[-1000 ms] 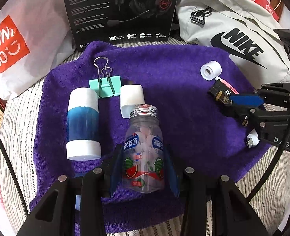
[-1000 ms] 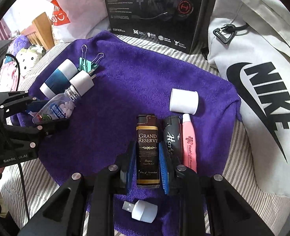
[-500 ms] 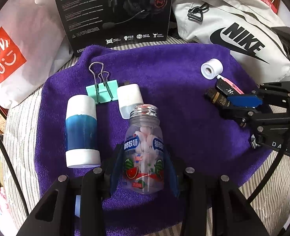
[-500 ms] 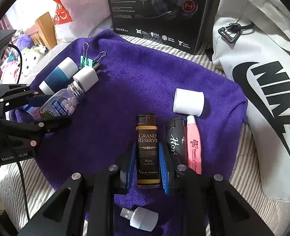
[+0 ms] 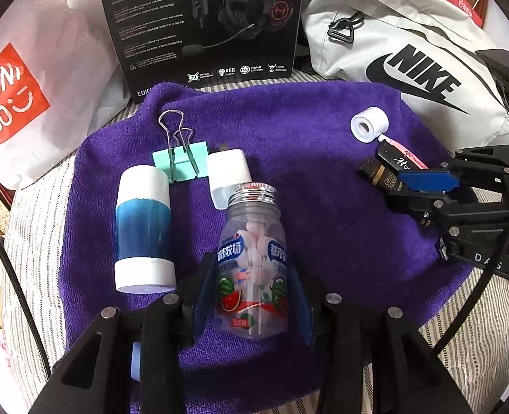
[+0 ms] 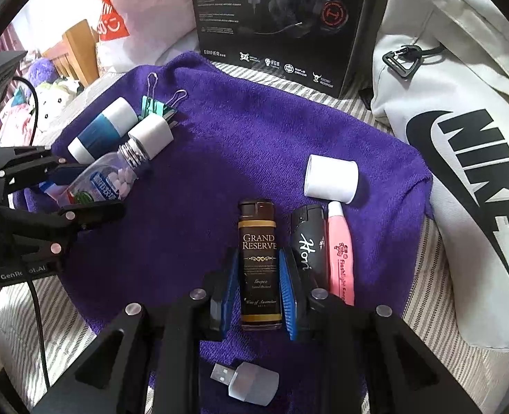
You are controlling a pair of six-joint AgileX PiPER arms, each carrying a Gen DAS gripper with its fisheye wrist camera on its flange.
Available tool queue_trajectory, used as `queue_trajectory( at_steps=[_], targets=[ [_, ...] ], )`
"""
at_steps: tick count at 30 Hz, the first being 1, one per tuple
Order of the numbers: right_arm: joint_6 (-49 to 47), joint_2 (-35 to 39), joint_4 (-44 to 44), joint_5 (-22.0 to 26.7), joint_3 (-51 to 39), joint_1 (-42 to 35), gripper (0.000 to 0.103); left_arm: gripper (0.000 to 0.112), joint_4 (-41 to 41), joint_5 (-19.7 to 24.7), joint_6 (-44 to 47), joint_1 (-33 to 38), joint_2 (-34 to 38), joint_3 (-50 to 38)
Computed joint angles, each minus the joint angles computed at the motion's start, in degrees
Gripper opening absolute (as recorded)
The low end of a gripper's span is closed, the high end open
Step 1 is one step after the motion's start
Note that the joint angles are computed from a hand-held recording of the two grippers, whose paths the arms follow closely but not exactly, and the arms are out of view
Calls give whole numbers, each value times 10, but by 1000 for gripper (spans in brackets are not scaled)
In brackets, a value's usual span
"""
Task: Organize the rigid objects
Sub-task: 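Open both grippers to release the two bottles upright on the towel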
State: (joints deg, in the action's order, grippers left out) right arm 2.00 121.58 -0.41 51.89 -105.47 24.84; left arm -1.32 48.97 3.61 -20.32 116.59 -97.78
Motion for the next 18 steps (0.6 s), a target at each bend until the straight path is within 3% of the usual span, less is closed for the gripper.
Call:
queue_trajectory(
  at_steps=[6,11,14,16,18],
  targets=[
    [-17,-4,39,25,-3,-12,33,58,-30,1,27,3,-11,16],
    [-5,-30,45,27,21,-12,37,66,-39,3,26,1,-23,31],
    [-6,-58,57,17,47,-12,49,75,-69,-19,41,5,-48,65],
    [21,-81,24,7,70,-3,63,79,-70,-26,34,2,-64,82],
    [34,-106,13,-9,96,0,67,79,-59,-31,22,-4,-78,97]
  ],
)
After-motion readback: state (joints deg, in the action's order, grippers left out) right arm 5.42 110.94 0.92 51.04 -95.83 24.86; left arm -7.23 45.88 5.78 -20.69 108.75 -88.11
